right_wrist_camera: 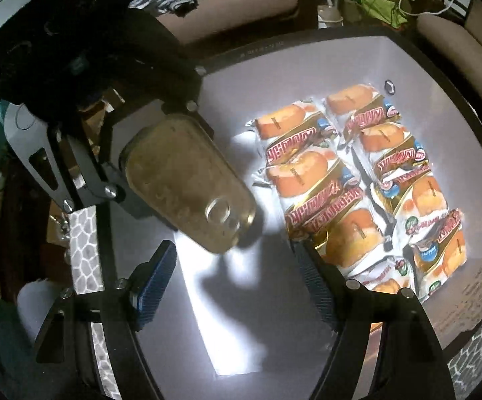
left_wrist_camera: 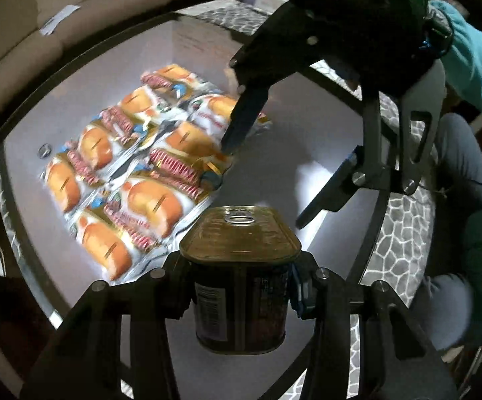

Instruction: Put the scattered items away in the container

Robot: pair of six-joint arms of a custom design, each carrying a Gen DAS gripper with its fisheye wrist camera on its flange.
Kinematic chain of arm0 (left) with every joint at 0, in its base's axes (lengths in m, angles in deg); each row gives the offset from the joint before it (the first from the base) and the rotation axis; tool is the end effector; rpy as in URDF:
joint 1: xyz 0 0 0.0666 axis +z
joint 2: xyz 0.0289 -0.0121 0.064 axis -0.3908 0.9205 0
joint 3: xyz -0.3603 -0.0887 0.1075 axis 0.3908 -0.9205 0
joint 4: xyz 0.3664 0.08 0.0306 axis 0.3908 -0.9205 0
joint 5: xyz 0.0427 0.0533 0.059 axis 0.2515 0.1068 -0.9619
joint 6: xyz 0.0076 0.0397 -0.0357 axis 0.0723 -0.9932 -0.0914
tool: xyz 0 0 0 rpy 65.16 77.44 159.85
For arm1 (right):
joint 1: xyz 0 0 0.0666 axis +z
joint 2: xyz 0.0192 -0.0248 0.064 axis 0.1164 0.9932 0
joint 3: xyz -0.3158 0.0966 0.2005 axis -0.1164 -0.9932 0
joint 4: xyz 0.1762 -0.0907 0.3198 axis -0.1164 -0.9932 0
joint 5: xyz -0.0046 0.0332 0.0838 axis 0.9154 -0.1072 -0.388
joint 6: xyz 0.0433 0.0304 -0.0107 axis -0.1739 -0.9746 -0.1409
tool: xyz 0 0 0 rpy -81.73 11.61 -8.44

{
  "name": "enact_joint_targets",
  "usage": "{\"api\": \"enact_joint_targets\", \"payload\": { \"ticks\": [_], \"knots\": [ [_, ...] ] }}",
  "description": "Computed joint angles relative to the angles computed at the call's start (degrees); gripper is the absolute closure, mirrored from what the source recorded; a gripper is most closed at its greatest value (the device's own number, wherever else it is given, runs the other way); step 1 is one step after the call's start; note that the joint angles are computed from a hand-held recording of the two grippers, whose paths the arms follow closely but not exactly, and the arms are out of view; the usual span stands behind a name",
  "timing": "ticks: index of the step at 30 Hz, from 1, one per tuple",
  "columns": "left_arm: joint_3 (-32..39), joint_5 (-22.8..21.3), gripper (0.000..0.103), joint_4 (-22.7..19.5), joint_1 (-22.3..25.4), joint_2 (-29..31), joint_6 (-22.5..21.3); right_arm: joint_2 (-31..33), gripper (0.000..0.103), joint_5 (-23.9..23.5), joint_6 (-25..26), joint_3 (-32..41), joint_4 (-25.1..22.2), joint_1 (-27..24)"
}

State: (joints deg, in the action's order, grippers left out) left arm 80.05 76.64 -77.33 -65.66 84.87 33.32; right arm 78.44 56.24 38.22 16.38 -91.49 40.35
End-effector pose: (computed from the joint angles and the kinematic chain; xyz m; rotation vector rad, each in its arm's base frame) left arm 0.3720 -0.3486 0.4044 0.8851 2.6415 -0.3814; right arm 0.4323 0.3056 0.3689 -1.9767 2.1942 0.6347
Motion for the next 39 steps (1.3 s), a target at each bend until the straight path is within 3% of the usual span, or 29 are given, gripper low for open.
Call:
{"api": "enact_joint_targets", "payload": {
  "ticks": [3, 10, 15, 18, 21, 24, 29, 31, 35, 39],
  "knots": [
    [0.27, 1.29, 0.060, 1.51, 0.00, 0.67, -0.36, -0.50, 0.026, 0.29, 1.34, -0.71, 1.13, 0.34],
    [-2.12, 3.13, 0.060, 3.81, -1.19, -0.16, -2.14, -1.97, 0.027, 2.10, 12.51, -3.34, 2.02, 3.11],
    [-4.62, 5.62, 0.060, 8.45, -1.27, -3.40, -1.73, 1.21, 0.029, -1.00, 14.57, 0.02, -4.20, 3.48],
    [-5.44, 5.98, 0.060, 9.53, -1.50, -4.70, -2.86, 2.24, 0.037, -3.00, 16.62, 1.58, -7.48, 3.40],
    [-7.73, 8.11, 0.060, 12.05, -0.32, -6.14, -2.20, 4.36, 0.039, -4.18, 15.74, 4.57, -10.72, 2.75],
    [-9.62, 8.47, 0.057, 13.85, 0.65, -7.43, -1.26, 5.60, 0.041, -5.81, 13.70, 6.32, -11.08, 2.13],
    [-10.44, 4.83, 0.047, 11.02, 1.29, -7.90, 0.05, 6.59, 0.049, -5.83, 9.94, 7.98, -9.34, 1.69],
    [-11.04, 5.87, 0.046, 10.79, 2.20, -7.50, 0.57, 7.16, 0.049, -4.54, 9.19, 8.20, -9.04, 2.10],
    [-10.09, 3.05, 0.046, 7.24, 1.69, -6.04, -2.48, 7.76, 0.050, -0.48, 7.77, 7.78, -7.46, 4.04],
    [-10.87, 3.51, 0.045, 10.44, 2.96, -8.81, 0.30, 8.42, 0.050, 2.87, 6.16, 8.87, -7.26, 5.39]
  ]
}}
